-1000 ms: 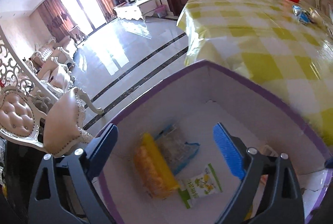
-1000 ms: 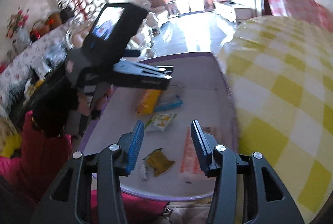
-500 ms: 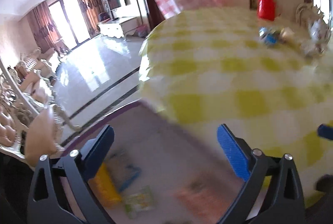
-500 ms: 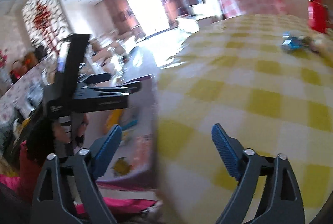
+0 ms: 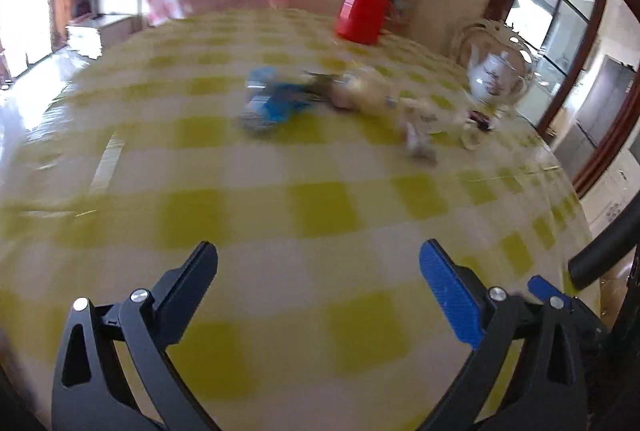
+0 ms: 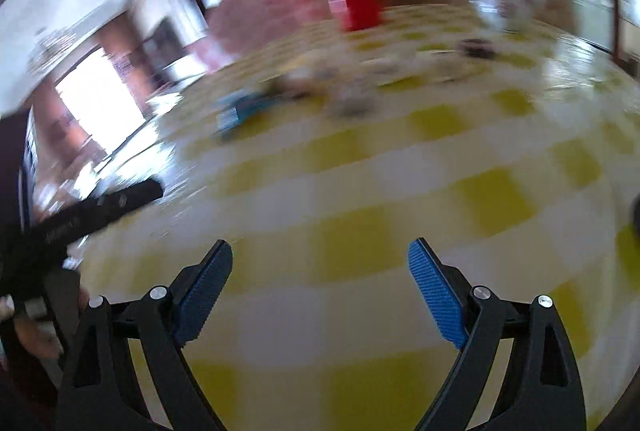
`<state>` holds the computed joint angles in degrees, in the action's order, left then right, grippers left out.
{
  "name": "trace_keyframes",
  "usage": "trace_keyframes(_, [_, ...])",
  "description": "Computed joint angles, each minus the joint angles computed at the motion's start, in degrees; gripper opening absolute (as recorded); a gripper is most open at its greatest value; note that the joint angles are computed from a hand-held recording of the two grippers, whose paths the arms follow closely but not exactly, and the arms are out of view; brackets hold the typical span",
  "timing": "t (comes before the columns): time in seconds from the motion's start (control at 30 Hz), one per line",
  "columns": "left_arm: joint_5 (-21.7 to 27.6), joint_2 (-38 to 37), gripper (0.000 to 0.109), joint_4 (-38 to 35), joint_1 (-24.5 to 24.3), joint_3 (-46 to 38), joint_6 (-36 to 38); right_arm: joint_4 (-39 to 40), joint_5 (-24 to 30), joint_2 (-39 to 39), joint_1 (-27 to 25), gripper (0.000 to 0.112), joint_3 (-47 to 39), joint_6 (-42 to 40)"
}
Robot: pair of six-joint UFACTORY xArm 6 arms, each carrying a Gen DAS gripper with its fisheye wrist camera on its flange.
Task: Organize snacks
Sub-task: 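Move both open tools back over the snacks on the table, then grasp the pink wrapped bar with the right tool while the left tool grasps the white-green snack pack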
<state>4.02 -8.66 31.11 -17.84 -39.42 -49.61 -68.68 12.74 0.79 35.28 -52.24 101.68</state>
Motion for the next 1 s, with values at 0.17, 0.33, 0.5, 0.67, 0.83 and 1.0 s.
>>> trace_keyframes(0.17, [-1.8,16.6,0.101,13.8,-1.4,-16.3,-16.0,4.0,-1.2,3.9,-8.9,0.087,-2.9,-2.2])
trace_keyframes(0.33, [-1.4,25.9,0.101,3.6,-3.2,-26.4,-11.4,-0.2,-2.6,9.3,-15.1,0.087,-9.0,3.2])
trace_keyframes(0.5, [6.2,35.0,0.101,4.6,-5.4,-40.0,-11.4,-0.9,1.4,14.3,-18.4,0.087,-16.4,4.4])
trace_keyframes(0.67, [12.0,41.8,0.101,-4.6,-7.3,-49.6,-0.7,5.7,11.1,22.4,-18.9,0.087,-28.0,-9.5])
trace_keyframes(0.83, [9.8,41.9,0.101,-14.3,-7.0,-48.4,7.3,18.6,23.2,34.3,-18.6,0.087,-45.5,-33.0])
trace_keyframes(1.0, [8.3,41.8,0.101,-16.1,-7.0,-47.7,8.3,27.6,31.8,48.5,-17.7,0.087,-67.2,-54.2])
